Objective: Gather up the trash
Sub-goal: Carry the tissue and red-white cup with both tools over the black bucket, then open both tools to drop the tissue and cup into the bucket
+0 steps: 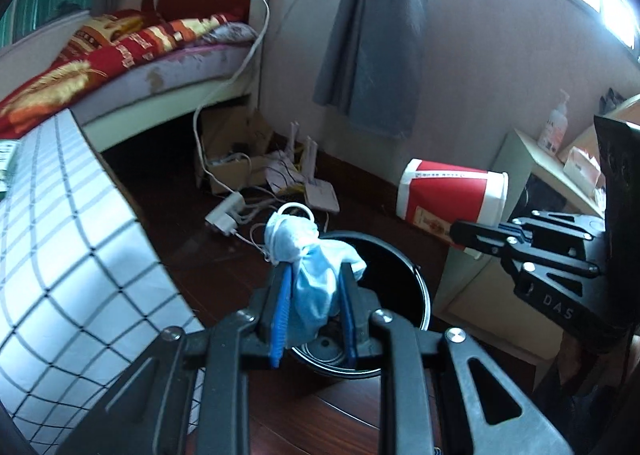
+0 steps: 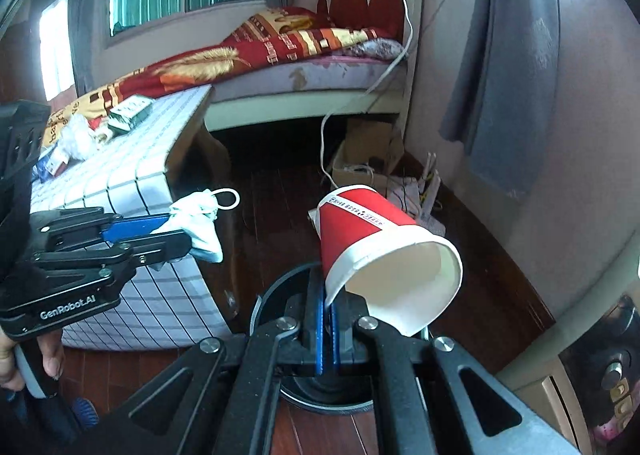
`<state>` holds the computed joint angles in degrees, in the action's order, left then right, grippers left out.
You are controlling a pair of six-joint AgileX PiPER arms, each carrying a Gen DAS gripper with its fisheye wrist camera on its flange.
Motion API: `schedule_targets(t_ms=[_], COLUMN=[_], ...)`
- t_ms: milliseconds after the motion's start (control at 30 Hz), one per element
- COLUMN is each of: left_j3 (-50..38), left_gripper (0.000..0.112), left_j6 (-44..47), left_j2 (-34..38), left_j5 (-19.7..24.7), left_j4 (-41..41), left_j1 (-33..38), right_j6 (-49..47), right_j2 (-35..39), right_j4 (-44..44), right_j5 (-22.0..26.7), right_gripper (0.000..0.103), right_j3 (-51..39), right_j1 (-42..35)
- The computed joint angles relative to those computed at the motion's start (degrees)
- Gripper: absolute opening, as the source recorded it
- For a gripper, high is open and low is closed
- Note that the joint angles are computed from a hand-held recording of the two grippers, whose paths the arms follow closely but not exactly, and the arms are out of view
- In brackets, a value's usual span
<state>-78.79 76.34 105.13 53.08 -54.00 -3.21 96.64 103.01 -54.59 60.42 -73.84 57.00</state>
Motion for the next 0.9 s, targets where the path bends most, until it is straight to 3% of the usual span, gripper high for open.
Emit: schedule_targets(t_ms=[333, 467, 533, 567, 600, 633, 667, 700, 900], left_j3=[-7.58, -11.58, -13.04, -13.63, -13.58, -13.22, -13.17, -12.78, -3.62], left_gripper=[0.024, 0.025, 0.031, 0.053, 0.08, 0.087, 0.092, 0.092, 0.099], left_j6=[-8.94, -13.29, -14.45, -14.85, -15.62, -16.22, -16.8, -17.52, -14.62], left_j2=[9.65, 13.79, 15.17, 15.94, 16.27, 16.45, 16.6, 16.43, 9.76], left_j5=[1.53, 4.29, 5.01, 4.63, 3.45, 1.86, 1.05, -0.02, -9.67], left_j4=[8.66, 12.49, 13.29, 13.67, 14.5, 14.85, 15.15, 15.81, 12.83], left_j1=[-5.9, -7.7, -8.58, -9.06, -9.58, -9.85, -9.85, -9.84, -6.9], right_j6=[-2.32, -6.41, -9.23, -10.88, -14.83, -18.15, -19.17, -17.91, -9.78], right_j2=[0.35, 2.3, 3.55, 4.32, 6.05, 7.43, 7.86, 7.42, 3.86], right_j4=[2.98, 4.99, 5.97, 7.0, 10.33, 13.71, 14.81, 13.63, 9.32], right_j5=[-15.73, -22.91, -26.77, -27.97, -28.25, -27.78, -28.03, -29.34, -26.11], right_gripper=[0.003, 0.003, 0.003, 0.004, 0.015, 0.061, 0.089, 0.103, 0.103], right_j3=[10.09, 12.15, 12.71, 12.7, 12.08, 11.37, 11.83, 13.45, 16.65], right_j1=[-6.49, -10.53, -12.78, -13.74, -15.16, -16.16, -16.74, -16.91, -16.18])
